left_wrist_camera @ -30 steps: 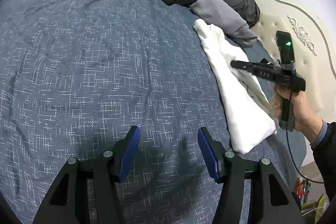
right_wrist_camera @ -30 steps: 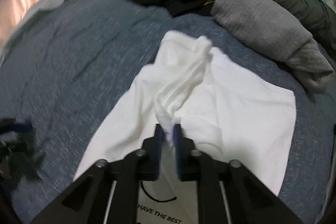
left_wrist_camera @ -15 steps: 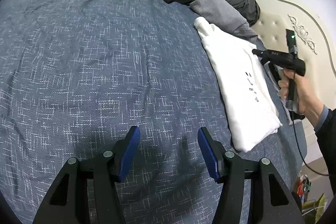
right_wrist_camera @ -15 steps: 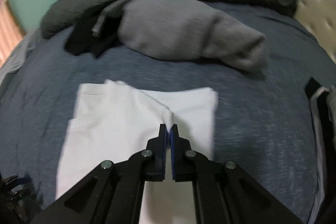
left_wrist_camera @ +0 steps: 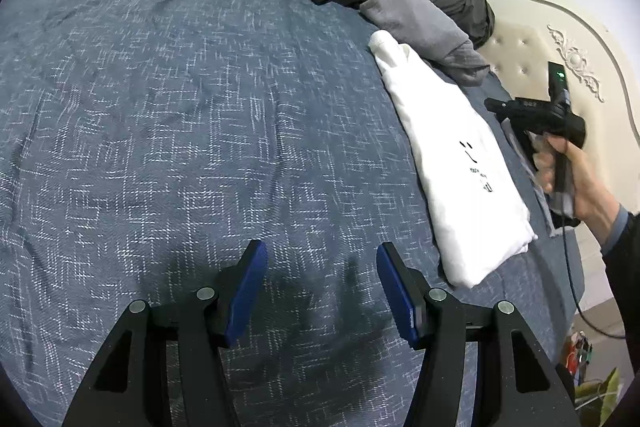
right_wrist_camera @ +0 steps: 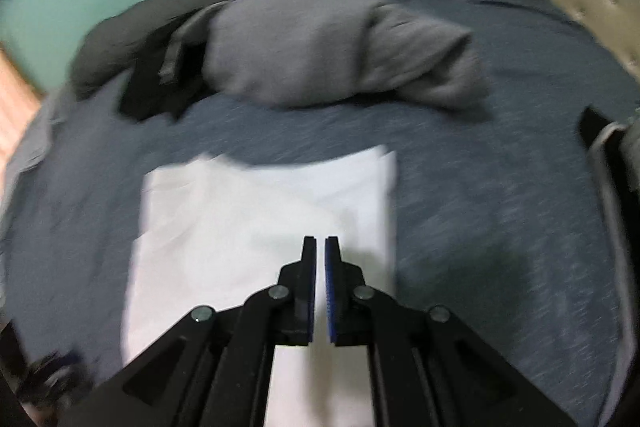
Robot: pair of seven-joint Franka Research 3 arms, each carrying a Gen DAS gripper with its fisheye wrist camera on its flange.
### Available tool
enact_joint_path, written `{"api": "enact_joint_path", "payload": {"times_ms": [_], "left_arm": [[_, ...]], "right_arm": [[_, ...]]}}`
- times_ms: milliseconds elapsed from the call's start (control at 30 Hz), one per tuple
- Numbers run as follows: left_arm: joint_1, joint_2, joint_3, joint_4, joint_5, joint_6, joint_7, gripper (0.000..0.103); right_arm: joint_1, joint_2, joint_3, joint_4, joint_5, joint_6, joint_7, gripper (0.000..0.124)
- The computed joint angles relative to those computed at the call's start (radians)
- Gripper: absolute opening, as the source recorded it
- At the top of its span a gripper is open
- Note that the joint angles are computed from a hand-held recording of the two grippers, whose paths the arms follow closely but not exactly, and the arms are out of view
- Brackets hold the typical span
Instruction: Fold clothes
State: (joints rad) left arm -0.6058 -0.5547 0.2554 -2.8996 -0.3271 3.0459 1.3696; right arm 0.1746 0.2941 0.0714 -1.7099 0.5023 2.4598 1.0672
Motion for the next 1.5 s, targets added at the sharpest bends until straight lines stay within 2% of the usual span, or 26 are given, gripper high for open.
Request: {"api": "enact_joint_path", "payload": {"times_ms": [100,200,233,300,500,633,667,733,767,800,867,967,1000,1100,1167,1233,1267,1367,1400,1500], "left_arm": [[0.002,-0.002,-0.007,-0.001,0.003,-0.001,-0.004,0.061],[0.005,-0.004,-0.012,-0.003,0.007,0.0,-0.009,0.061],[0.006,-0.005,-0.013,-0.004,0.008,0.0,-0.011,0.061],[0.004,-0.002,-0.011,-0.003,0.009,0.0,-0.013,0.061],[-0.001,0.006,-0.009,0.0,0.009,0.001,-0.014,0.061],[-0.005,0.007,-0.005,0.0,0.007,0.001,-0.013,0.061],[-0.005,0.007,-0.005,0.001,0.007,0.001,-0.013,0.061],[-0.006,0.007,-0.005,0.002,0.006,0.002,-0.012,0.061],[-0.007,0.008,-0.005,0.002,0.006,0.002,-0.011,0.061],[-0.008,0.008,-0.005,0.002,0.006,0.002,-0.011,0.061],[-0.011,0.009,-0.005,0.003,0.005,0.002,-0.011,0.061],[-0.011,0.01,-0.009,0.006,0.005,0.003,-0.012,0.061],[-0.01,0.01,-0.01,0.005,0.006,0.004,-0.013,0.061],[-0.01,0.011,-0.007,0.007,0.007,0.005,-0.013,0.061],[-0.01,0.014,-0.004,0.008,0.006,0.006,-0.013,0.061],[-0.012,0.013,-0.001,0.008,0.006,0.006,-0.011,0.061],[-0.012,0.012,0.0,0.007,0.006,0.006,-0.009,0.061],[-0.015,0.01,0.004,0.006,0.005,0.007,-0.005,0.061],[-0.017,0.008,0.007,0.006,0.004,0.008,-0.003,0.061],[-0.018,0.006,0.007,0.004,0.004,0.008,-0.003,0.061]], "right_arm": [[0.007,-0.032,-0.006,-0.049,-0.021,-0.054,0.022,0.019],[-0.007,-0.054,-0.001,-0.098,0.033,-0.051,-0.008,0.02],[-0.018,-0.059,0.003,-0.111,0.075,-0.048,-0.033,0.02],[-0.03,-0.057,0.005,-0.116,0.135,-0.039,-0.049,0.001],[-0.032,-0.028,-0.017,-0.097,0.12,0.013,0.011,0.0],[-0.057,-0.05,-0.002,-0.12,0.188,0.029,-0.027,0.001],[-0.068,-0.057,0.006,-0.123,0.23,0.005,-0.052,0.002],[-0.083,-0.07,0.009,-0.125,0.286,-0.066,-0.077,0.018],[-0.076,-0.081,0.003,-0.137,0.273,-0.073,-0.075,0.039],[-0.069,-0.091,-0.002,-0.147,0.259,-0.08,-0.072,0.043],[-0.055,-0.107,-0.007,-0.169,0.231,-0.083,-0.084,0.04],[-0.041,-0.115,-0.02,-0.193,0.196,-0.063,-0.056,0.006],[-0.042,-0.115,-0.022,-0.197,0.201,-0.055,-0.056,0.004],[-0.042,-0.115,-0.023,-0.207,0.211,-0.029,-0.067,0.003],[-0.03,-0.128,-0.022,-0.229,0.187,0.041,-0.077,0.003],[-0.02,-0.115,-0.027,-0.222,0.136,0.064,-0.061,0.003],[-0.017,-0.104,-0.03,-0.218,0.107,0.068,-0.049,0.003],[-0.037,-0.075,-0.035,-0.18,0.109,-0.033,0.012,0.004],[-0.037,-0.086,-0.037,-0.193,0.098,-0.02,0.018,0.008],[-0.034,-0.147,-0.039,-0.259,0.066,0.036,0.001,0.009]]}}
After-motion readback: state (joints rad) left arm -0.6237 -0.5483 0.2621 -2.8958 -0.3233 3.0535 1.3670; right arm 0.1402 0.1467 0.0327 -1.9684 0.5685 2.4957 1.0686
